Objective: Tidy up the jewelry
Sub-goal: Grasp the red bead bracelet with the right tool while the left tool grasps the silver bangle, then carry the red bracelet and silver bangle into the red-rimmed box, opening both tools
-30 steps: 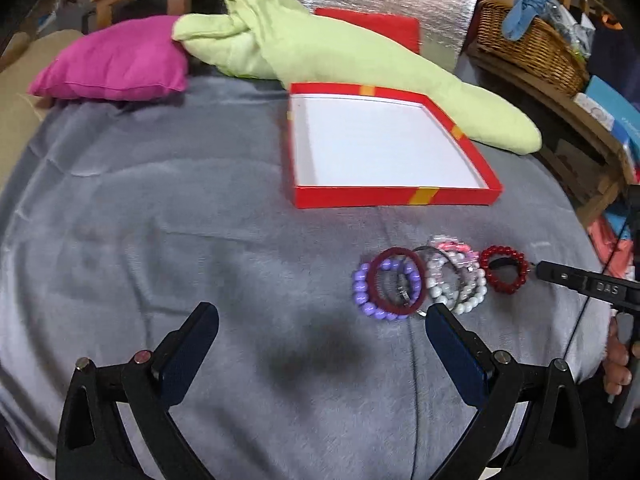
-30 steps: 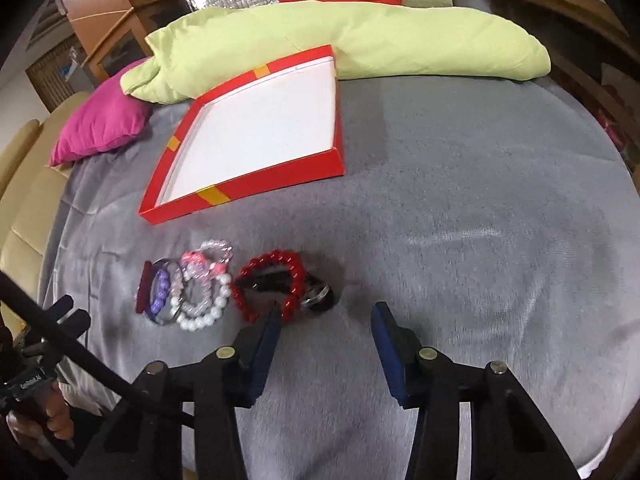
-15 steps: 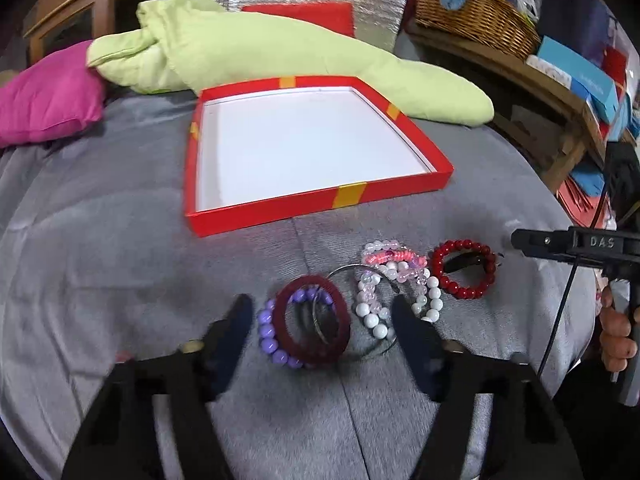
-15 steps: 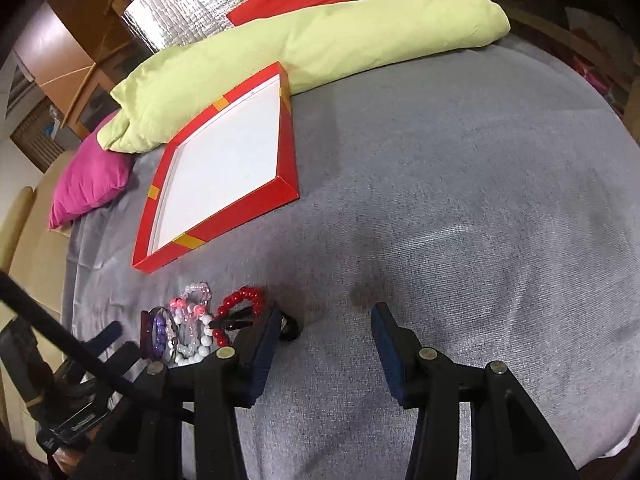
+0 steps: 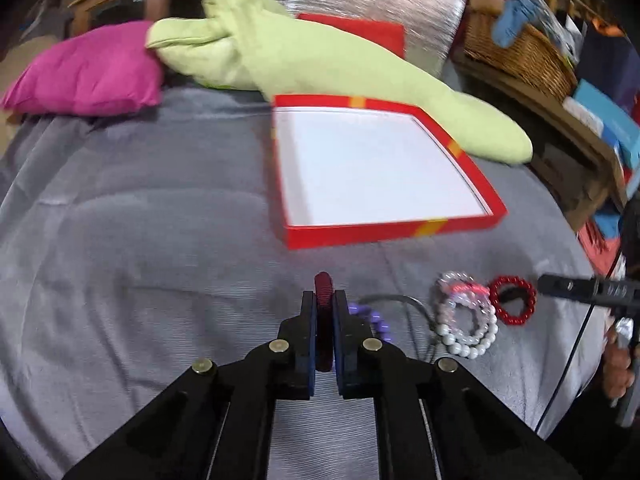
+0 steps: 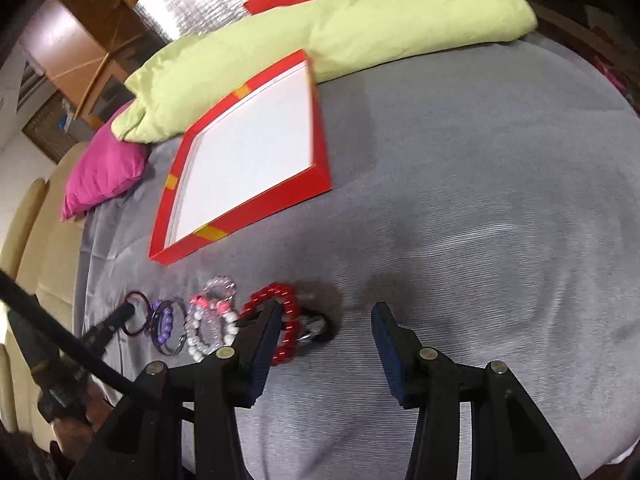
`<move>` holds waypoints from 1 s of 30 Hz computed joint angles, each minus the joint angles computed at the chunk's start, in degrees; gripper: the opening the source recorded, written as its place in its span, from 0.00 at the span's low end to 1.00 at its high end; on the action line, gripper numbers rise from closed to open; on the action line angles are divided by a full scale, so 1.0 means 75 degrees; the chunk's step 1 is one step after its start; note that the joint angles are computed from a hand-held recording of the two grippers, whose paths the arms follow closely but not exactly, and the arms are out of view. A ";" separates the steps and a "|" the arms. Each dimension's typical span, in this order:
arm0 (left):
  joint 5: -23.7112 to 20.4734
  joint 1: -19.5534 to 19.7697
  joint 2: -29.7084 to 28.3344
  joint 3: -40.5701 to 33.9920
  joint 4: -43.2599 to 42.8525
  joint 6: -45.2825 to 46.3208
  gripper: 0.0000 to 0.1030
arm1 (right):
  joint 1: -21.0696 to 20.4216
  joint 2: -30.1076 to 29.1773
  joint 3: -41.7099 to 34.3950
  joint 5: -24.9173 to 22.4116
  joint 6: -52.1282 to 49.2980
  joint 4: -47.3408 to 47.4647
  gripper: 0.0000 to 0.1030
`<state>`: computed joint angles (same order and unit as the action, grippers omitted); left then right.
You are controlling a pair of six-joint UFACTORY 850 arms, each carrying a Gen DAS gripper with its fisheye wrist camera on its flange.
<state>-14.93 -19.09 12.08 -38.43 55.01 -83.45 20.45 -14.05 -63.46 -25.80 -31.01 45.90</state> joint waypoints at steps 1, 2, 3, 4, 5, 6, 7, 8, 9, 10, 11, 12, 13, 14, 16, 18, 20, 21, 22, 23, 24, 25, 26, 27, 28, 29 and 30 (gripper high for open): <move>-0.0006 0.0095 0.0072 0.0056 -0.0143 0.0075 0.08 | 0.0097 -0.0059 -0.0055 0.0075 0.0287 -0.0354 0.50; -0.0202 0.0153 0.0104 0.0082 -0.0233 0.0137 0.08 | 0.0182 -0.0142 -0.0129 0.0103 0.0619 -0.0724 0.50; -0.0397 0.0176 0.0112 0.0091 -0.0350 0.0261 0.08 | 0.0245 -0.0232 -0.0206 0.0113 0.0910 -0.1024 0.50; -0.0598 0.0185 0.0071 0.0070 -0.0462 0.0356 0.08 | 0.0288 -0.0284 -0.0247 0.0152 0.1121 -0.1250 0.50; -0.0776 0.0205 0.0001 0.0031 -0.0602 0.0432 0.08 | 0.0333 -0.0315 -0.0276 0.0214 0.1260 -0.1449 0.49; -0.0875 0.0264 -0.0016 0.0033 -0.0807 0.0530 0.08 | 0.0401 -0.0296 -0.0250 0.0403 0.1347 -0.1636 0.36; -0.0905 0.0340 0.0016 0.0047 -0.1133 0.0773 0.09 | 0.0431 -0.0288 -0.0241 0.0460 0.1302 -0.1689 0.14; -0.0863 0.0392 -0.0019 0.0034 -0.1303 0.0892 0.09 | 0.0446 -0.0273 -0.0221 0.0484 0.1253 -0.1654 0.13; -0.0827 0.0426 0.0019 0.0063 -0.1454 0.1027 0.12 | 0.0432 -0.0204 -0.0128 0.0600 0.1057 -0.1398 0.12; -0.0801 0.0440 0.0060 0.0085 -0.1538 0.1127 0.19 | 0.0393 -0.0153 -0.0078 0.0618 0.0855 -0.1151 0.12; -0.0755 0.0420 0.0090 0.0091 -0.1515 0.1128 0.24 | 0.0335 -0.0119 -0.0048 0.0589 0.0576 -0.0830 0.11; -0.0684 0.0413 0.0096 0.0091 -0.1394 0.1048 0.32 | 0.0231 -0.0047 0.0021 0.0557 0.0052 -0.0189 0.10; -0.0622 0.0374 0.0184 0.0141 -0.1196 0.0911 0.36 | 0.0126 0.0027 0.0089 0.0523 -0.0407 0.0398 0.10; -0.0559 0.0316 0.0231 0.0156 -0.0936 0.0746 0.37 | 0.0025 0.0096 0.0156 0.0464 -0.0759 0.0829 0.10; -0.0408 0.0215 0.0345 0.0218 -0.0757 0.0664 0.39 | -0.0247 0.0199 0.0273 0.0239 -0.1526 0.1935 0.10; -0.0168 0.0200 0.0289 0.0174 -0.0825 0.0867 0.39 | -0.0461 0.0237 0.0347 -0.0001 -0.1901 0.2595 0.10; -0.0077 0.0103 0.0188 0.0102 -0.0990 0.1246 0.39 | -0.0587 0.0191 0.0351 -0.0224 -0.2015 0.2970 0.10; -0.0119 -0.0001 0.0158 0.0068 -0.1031 0.1329 0.39 | -0.0631 0.0170 0.0348 -0.0313 -0.2011 0.3072 0.10; -0.0105 -0.0045 0.0127 0.0043 -0.1087 0.1460 0.39 | -0.0688 0.0178 0.0372 -0.0427 -0.2108 0.3252 0.10; -0.0112 -0.0111 0.0122 0.0036 -0.1069 0.1469 0.39 | -0.0765 0.0208 0.0427 -0.0584 -0.2386 0.3633 0.10; -0.0053 -0.0142 0.0108 0.0026 -0.1089 0.1543 0.39 | -0.0825 0.0248 0.0496 -0.0715 -0.2767 0.4091 0.10; 0.0007 -0.0151 0.0098 0.0019 -0.1116 0.1613 0.39 | -0.0861 0.0319 0.0579 -0.0814 -0.3173 0.4542 0.10; 0.0057 -0.0174 0.0076 0.0006 -0.1119 0.1684 0.39 | -0.0895 0.0372 0.0627 -0.0901 -0.3453 0.4848 0.10; 0.0043 -0.0203 0.0041 -0.0022 -0.1111 0.1704 0.39 | -0.0947 0.0419 0.0701 -0.1072 -0.3835 0.5280 0.10; -0.0005 -0.0242 0.0029 -0.0037 -0.1184 0.1797 0.39 | -0.0989 0.0436 0.0731 -0.1236 -0.4058 0.5563 0.10; -0.0027 -0.0257 -0.0013 -0.0067 -0.1270 0.1897 0.39 | -0.1010 0.0451 0.0742 -0.1318 -0.4148 0.5690 0.10; -0.0045 -0.0271 -0.0042 -0.0087 -0.1282 0.1907 0.39 | -0.1040 0.0472 0.0788 -0.1415 -0.4313 0.5915 0.10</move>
<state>-15.27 -21.12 11.77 -39.08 45.39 -69.14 12.65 -10.51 -57.54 -36.41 -63.36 90.26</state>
